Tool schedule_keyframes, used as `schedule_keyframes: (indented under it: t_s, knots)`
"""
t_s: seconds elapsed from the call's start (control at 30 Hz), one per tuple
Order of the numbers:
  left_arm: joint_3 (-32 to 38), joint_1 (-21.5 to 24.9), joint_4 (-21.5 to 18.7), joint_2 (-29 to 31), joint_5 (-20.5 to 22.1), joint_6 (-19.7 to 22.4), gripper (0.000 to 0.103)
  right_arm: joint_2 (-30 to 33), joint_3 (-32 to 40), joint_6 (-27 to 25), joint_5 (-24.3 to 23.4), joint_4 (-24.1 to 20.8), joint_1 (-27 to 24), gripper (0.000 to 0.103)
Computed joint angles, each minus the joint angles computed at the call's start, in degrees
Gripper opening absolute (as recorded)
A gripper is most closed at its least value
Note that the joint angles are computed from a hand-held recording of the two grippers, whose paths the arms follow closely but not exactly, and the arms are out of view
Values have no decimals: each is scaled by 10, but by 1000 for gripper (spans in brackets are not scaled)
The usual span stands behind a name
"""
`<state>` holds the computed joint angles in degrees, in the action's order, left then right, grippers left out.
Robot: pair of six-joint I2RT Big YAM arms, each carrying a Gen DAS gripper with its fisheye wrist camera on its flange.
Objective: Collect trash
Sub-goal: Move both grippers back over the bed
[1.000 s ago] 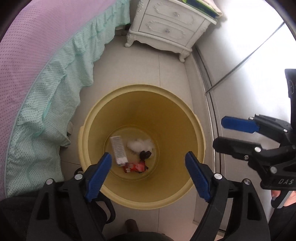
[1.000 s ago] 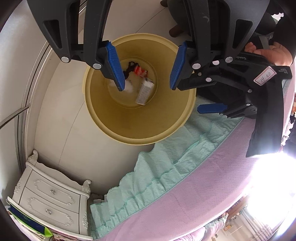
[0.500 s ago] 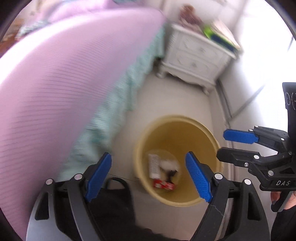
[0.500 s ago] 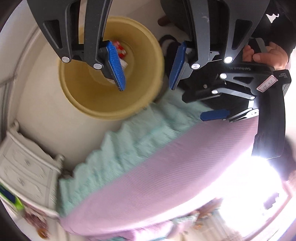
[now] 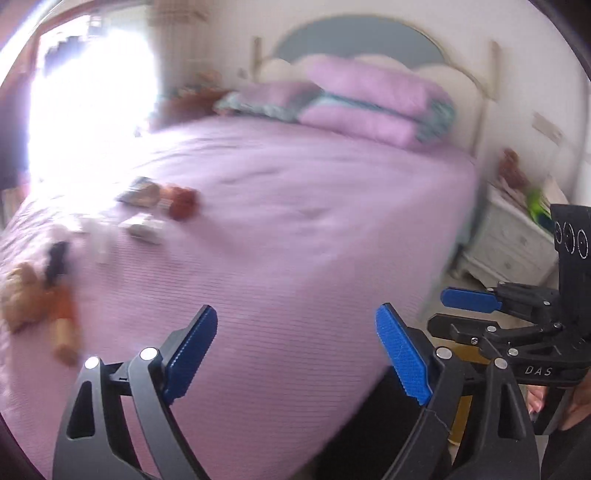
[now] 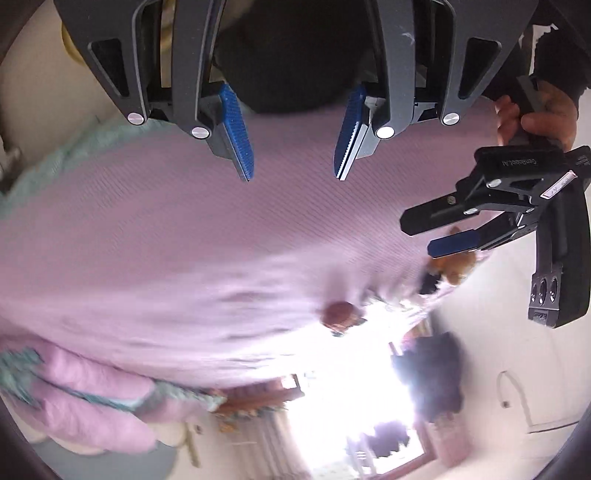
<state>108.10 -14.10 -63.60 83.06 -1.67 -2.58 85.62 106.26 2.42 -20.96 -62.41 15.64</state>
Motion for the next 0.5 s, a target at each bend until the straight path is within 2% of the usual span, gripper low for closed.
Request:
schedule_keyframes:
  t_s: [0.2,0.37,0.43,0.47,0.5]
  knots:
    - [1,72,12,-25,-76,-18,97,73,121,-14,-12,8,64,46]
    - [-3,131,26,-30,-96,-32,99,142,233,-21,-11,-21,106,47]
    - [0,145,25,-27,-110,-37,99,164,268,-26,0,-29,119,61]
    - [-1,153,24,-26,-112,-37,99,171,277,-27,13,-24,126,73]
    - [-6,165,24,-29,-109,-38,99,174,279,-26,29,-12,132,81]
